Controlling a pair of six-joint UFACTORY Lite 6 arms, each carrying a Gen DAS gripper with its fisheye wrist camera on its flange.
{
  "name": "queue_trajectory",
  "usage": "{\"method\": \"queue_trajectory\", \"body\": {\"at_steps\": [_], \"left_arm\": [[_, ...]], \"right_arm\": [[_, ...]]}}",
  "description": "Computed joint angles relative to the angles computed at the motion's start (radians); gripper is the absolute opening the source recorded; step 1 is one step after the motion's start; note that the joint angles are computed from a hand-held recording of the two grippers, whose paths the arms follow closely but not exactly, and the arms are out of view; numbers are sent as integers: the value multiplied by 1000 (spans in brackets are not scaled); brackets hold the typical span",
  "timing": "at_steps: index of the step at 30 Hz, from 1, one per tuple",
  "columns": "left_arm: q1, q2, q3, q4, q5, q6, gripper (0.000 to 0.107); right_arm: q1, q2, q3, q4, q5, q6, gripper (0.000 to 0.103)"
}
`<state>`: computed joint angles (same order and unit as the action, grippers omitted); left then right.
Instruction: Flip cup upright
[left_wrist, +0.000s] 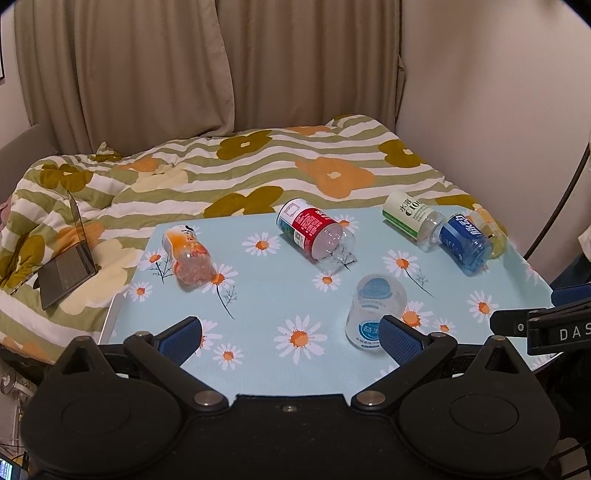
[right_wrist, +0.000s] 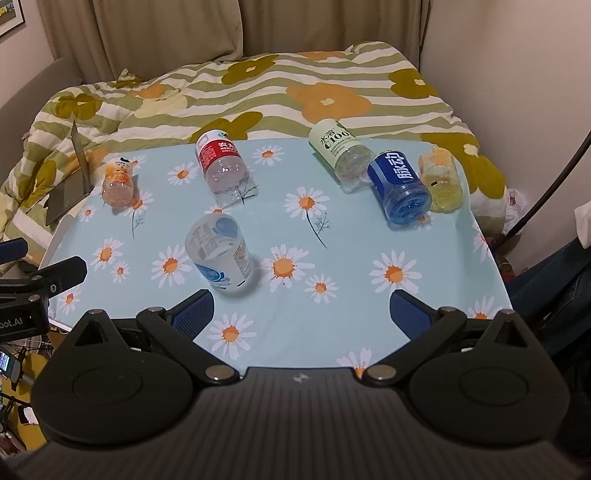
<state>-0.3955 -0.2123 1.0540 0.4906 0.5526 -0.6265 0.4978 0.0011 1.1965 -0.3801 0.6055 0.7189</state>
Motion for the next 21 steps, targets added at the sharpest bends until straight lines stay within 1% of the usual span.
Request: {"method": "queue_trajectory", "body": {"at_steps": [21], "left_arm": [[16,16,7,-14,-12,21,103]], "right_arm": [[-9,29,17,-5,-9,1,103]]}}
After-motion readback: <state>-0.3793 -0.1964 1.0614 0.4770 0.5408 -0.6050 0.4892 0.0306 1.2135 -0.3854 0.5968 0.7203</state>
